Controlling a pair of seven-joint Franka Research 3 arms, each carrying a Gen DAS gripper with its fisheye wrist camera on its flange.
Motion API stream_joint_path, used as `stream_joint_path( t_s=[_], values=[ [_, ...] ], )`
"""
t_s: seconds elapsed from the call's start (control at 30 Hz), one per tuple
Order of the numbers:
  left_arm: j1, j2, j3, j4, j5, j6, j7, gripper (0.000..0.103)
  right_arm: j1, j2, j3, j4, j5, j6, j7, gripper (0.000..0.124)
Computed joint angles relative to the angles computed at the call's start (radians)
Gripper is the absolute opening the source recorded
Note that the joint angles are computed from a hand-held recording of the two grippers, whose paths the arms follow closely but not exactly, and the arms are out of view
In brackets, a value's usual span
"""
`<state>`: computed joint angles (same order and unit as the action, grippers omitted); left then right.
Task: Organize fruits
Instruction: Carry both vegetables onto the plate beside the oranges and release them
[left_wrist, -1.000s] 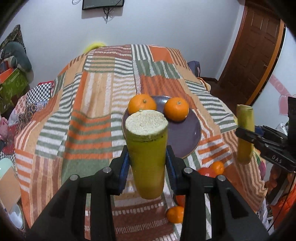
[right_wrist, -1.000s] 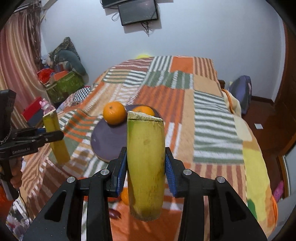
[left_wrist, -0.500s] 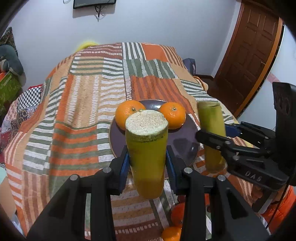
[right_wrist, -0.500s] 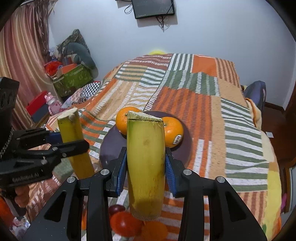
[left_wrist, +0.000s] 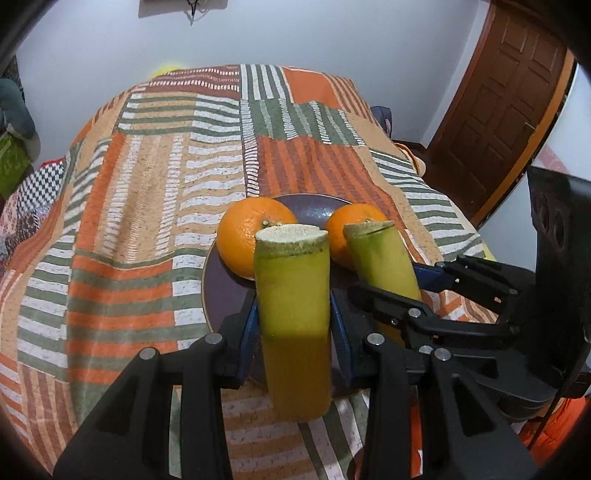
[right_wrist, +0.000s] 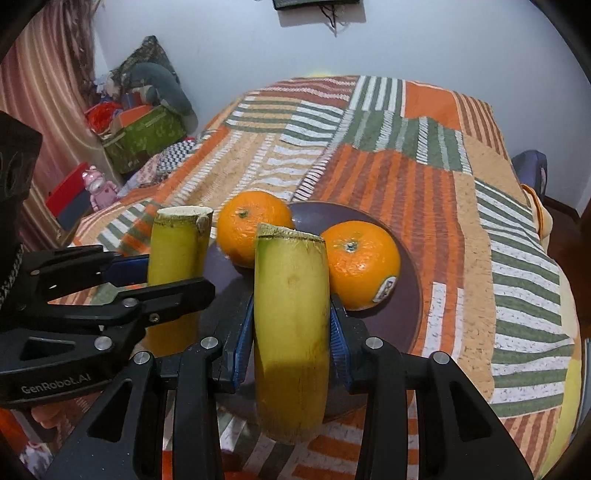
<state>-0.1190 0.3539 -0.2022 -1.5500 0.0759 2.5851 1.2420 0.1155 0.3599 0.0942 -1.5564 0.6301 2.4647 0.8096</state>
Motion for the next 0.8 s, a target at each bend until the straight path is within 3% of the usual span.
stream_joint_path(
  t_s=[0.27, 0.63, 0.8],
  values=[
    [0.021, 0.035, -0.016, 0.033, -0.051, -0.009, 0.032, 0.037, -0.011, 0.045, 0.001, 0.067, -0.014, -0.070, 0.015, 0.035],
    [-0.010, 0.035, 0.009, 0.040, 0.020, -0.027, 0.015, 0.037, -0.018, 0.022, 0.000, 0.040, -0.024, -0.076, -0.025, 0.037],
    [0.013, 0.045, -0.028, 0.050, -0.047, -0.045, 0.065, 0.038, -0.024, -0.021, -0.001, -0.013, 0.007, -0.063, -0.081, 0.038]
  ],
)
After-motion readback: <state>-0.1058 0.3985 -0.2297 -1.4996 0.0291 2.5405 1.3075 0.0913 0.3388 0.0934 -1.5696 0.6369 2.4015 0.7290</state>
